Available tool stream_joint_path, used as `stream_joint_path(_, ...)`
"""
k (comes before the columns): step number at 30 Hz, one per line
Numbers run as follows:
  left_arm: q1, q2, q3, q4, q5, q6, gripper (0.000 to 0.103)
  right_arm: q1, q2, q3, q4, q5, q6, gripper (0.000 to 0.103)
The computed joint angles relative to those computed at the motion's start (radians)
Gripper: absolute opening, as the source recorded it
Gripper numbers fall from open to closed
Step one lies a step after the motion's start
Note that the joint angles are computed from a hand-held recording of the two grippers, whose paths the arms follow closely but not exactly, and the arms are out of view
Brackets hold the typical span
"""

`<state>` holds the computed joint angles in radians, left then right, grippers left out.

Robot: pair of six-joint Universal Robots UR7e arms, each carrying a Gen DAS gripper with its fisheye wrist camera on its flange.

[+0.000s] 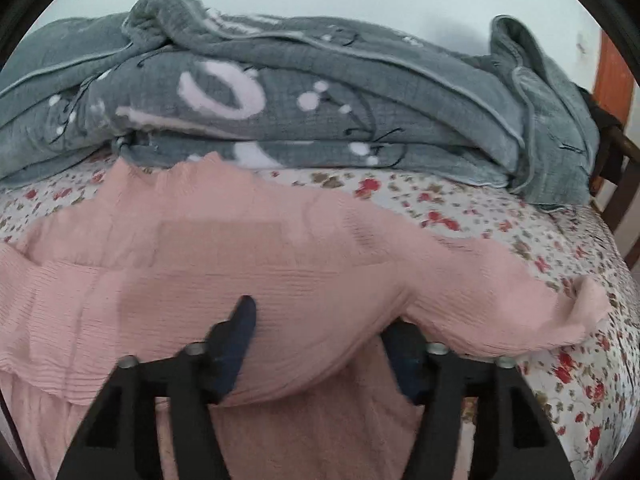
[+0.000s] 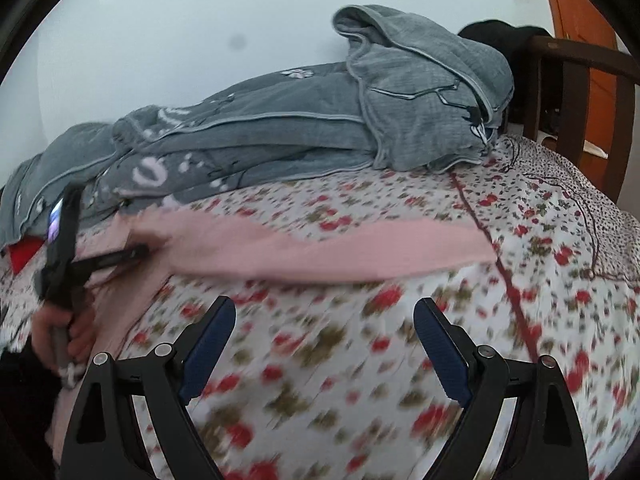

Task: Fold small clothes
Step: 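Fold the held sleeve across the sweater body with the left gripper, release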

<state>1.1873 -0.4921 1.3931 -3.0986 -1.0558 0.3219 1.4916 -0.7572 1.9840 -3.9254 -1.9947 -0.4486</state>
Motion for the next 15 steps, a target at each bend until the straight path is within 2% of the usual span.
stream_joint_path(2,0.000,-0.007,0.015,-0.015,-0.039,0.027,0.076,-0.011,-0.004,-0.034,0.044,-0.002,0.013,0.090)
stream_joint_path(3,0.002,-0.010,0.018,-0.013,-0.059,0.035,0.079,-0.020,-0.002,-0.056,0.067,-0.011,0.019,0.090)
stream_joint_path(5,0.006,-0.012,0.007,0.013,-0.091,0.033,0.079,-0.036,0.005,-0.077,0.081,-0.008,0.029,0.090)
stream_joint_path(11,0.020,-0.023,0.000,0.046,-0.142,-0.003,0.080,-0.133,-0.023,-0.056,0.178,0.122,0.207,0.087)
stream_joint_path(13,0.018,-0.024,0.005,0.036,-0.140,0.000,0.080,-0.153,-0.034,-0.037,0.155,0.175,0.235,0.086)
stream_joint_path(15,0.017,-0.022,0.004,0.032,-0.139,0.006,0.080,-0.154,-0.032,-0.040,0.158,0.174,0.241,0.085)
